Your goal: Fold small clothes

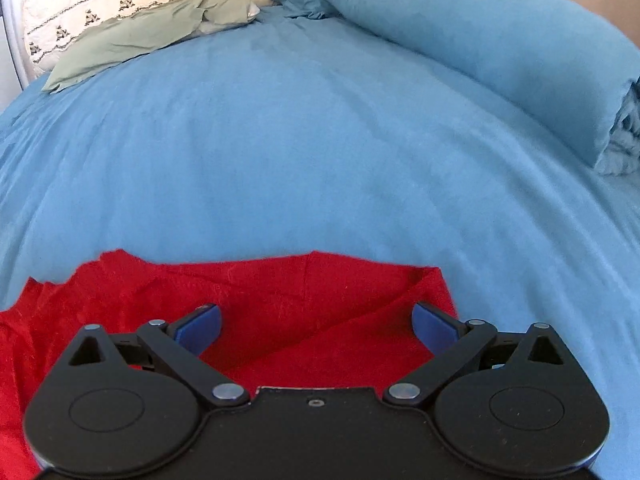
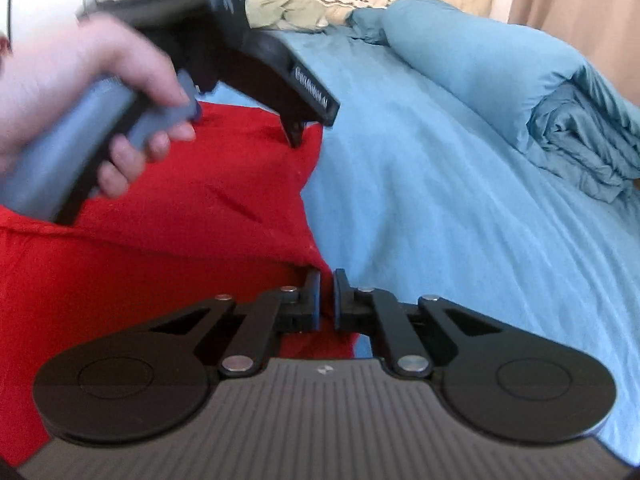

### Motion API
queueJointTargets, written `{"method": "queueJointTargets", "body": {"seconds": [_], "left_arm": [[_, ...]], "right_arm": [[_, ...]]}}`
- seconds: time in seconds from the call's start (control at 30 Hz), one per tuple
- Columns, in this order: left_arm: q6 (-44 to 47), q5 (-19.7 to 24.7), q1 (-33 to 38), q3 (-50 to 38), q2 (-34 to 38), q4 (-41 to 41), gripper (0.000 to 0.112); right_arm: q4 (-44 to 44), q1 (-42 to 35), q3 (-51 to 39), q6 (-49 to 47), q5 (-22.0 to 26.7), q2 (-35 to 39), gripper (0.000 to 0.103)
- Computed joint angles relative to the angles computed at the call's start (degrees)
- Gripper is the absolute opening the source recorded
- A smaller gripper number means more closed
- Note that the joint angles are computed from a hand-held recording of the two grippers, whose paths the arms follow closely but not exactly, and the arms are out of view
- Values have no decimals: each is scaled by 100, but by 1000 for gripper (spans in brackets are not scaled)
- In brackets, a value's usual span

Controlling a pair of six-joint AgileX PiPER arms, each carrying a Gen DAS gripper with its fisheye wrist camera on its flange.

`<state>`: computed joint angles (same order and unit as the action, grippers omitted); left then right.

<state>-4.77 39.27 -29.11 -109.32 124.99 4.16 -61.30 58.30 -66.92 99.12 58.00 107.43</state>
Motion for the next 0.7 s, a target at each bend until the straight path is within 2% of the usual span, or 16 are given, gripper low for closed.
{"method": "queueJointTargets", "body": {"seconds": [0.07, 0.1, 0.13, 0.2, 0.27, 0.37, 0.5, 0.6, 0.63, 0.7], "left_arm": [[-127, -104, -2, 117, -71, 60, 103], [-298, -169, -4, 219, -185, 149, 103], [-415, -330, 9, 402, -349, 201, 103], [-302, -616, 97, 800, -722, 40, 103], [54, -479, 199, 903, -915, -200, 103], [-61, -420, 303, 1242, -1181, 253, 103], [-274, -488, 652, 1872, -1503, 581, 103], [-382, -560, 945, 2360, -1701, 683, 103], [-449, -582, 1021, 2515, -1792, 751, 103], [-654, -753, 1176, 3010, -2109, 902, 103]], "right_arm": [[-77, -10, 207, -138, -160, -238, 25], [-182, -8, 294, -156, -198, -364, 34], [-341, 31, 357, -160, -181, -483, 47], [-728, 59, 401, -149, -281, -656, 61], [-975, -130, 321, -235, -817, -693, 61], [-1309, -474, 98, -194, -1630, -447, 59], [-1208, -898, -229, -250, -2041, 79, 61], [-1565, -1252, 191, 585, -2699, -2, 62], [-1599, -1308, 242, 658, -2800, -55, 62], [-1393, -1300, 167, 223, -2704, -121, 65]]}}
